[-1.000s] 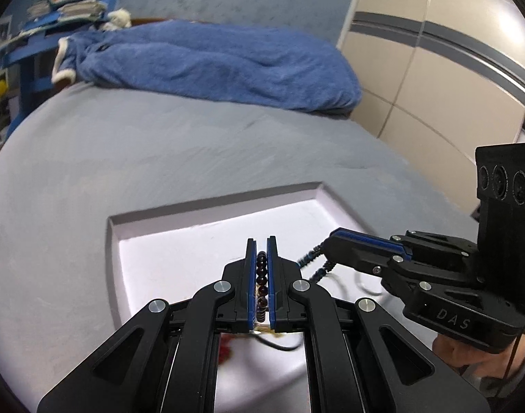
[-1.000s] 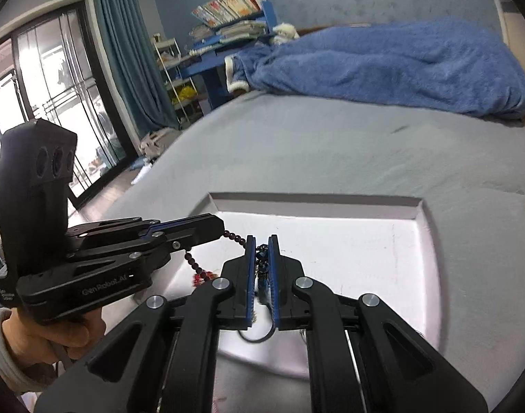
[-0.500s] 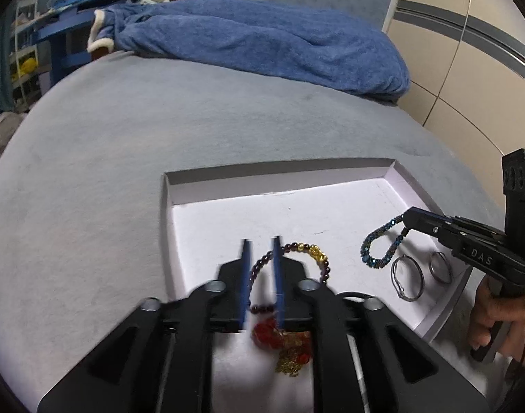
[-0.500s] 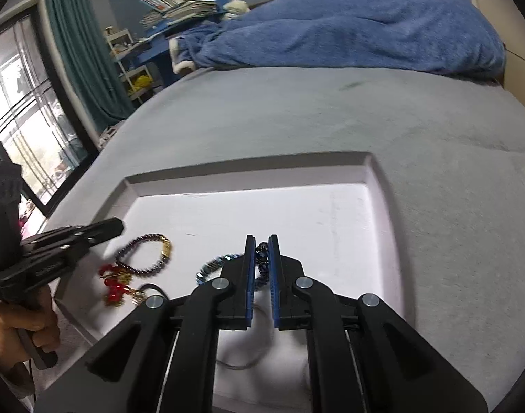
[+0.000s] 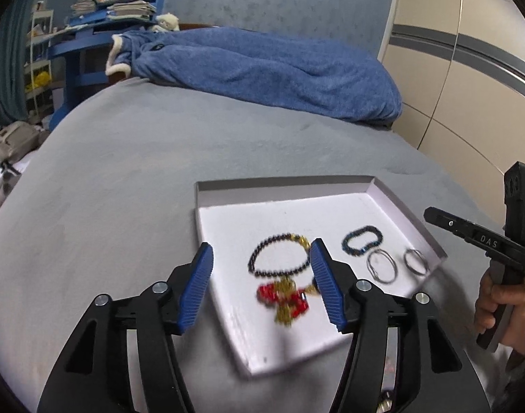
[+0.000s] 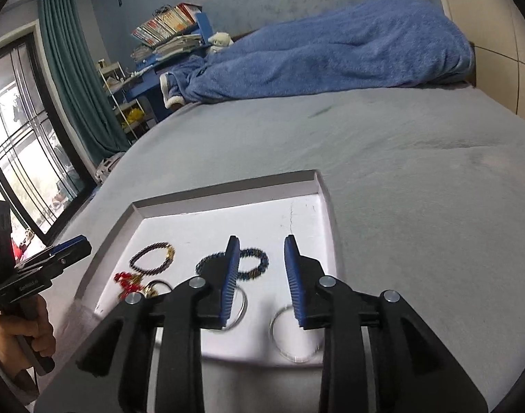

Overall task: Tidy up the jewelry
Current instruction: 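Lower both bracelets into the white box and open both tools, then move both open tools back over the remaining jewelry beside the box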

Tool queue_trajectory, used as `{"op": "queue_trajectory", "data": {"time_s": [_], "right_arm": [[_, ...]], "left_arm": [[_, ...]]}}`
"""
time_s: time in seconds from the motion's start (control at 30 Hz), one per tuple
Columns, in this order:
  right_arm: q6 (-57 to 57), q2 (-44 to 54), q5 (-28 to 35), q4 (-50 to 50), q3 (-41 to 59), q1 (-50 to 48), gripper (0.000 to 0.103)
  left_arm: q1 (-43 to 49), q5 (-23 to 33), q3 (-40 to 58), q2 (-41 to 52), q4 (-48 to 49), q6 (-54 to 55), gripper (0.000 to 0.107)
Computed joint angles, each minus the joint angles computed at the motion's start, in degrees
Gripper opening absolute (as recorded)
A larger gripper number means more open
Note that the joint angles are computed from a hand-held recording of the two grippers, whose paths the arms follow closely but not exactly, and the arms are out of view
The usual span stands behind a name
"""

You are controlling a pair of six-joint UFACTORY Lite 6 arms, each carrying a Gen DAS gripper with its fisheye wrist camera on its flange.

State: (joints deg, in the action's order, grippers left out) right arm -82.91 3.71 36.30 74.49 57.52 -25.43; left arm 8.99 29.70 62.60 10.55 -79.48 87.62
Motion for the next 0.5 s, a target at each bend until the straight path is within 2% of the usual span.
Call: {"op": "queue_trajectory", "data": {"time_s": [0.27, 0.5], "right_arm": [[-1.80, -11.86, 4.03, -1.62, -12.01, -4.66, 0.034], [4.82, -17.15, 5.91, -9.85, -16.30, -3.86, 0.035]], "left_arm": [[7.01, 6.13, -15.76, -12.94, -2.40, 5.18, 0.062], [12.40, 9.83, -27.29, -19.21, -2.00, 7.96, 0.063]]}}
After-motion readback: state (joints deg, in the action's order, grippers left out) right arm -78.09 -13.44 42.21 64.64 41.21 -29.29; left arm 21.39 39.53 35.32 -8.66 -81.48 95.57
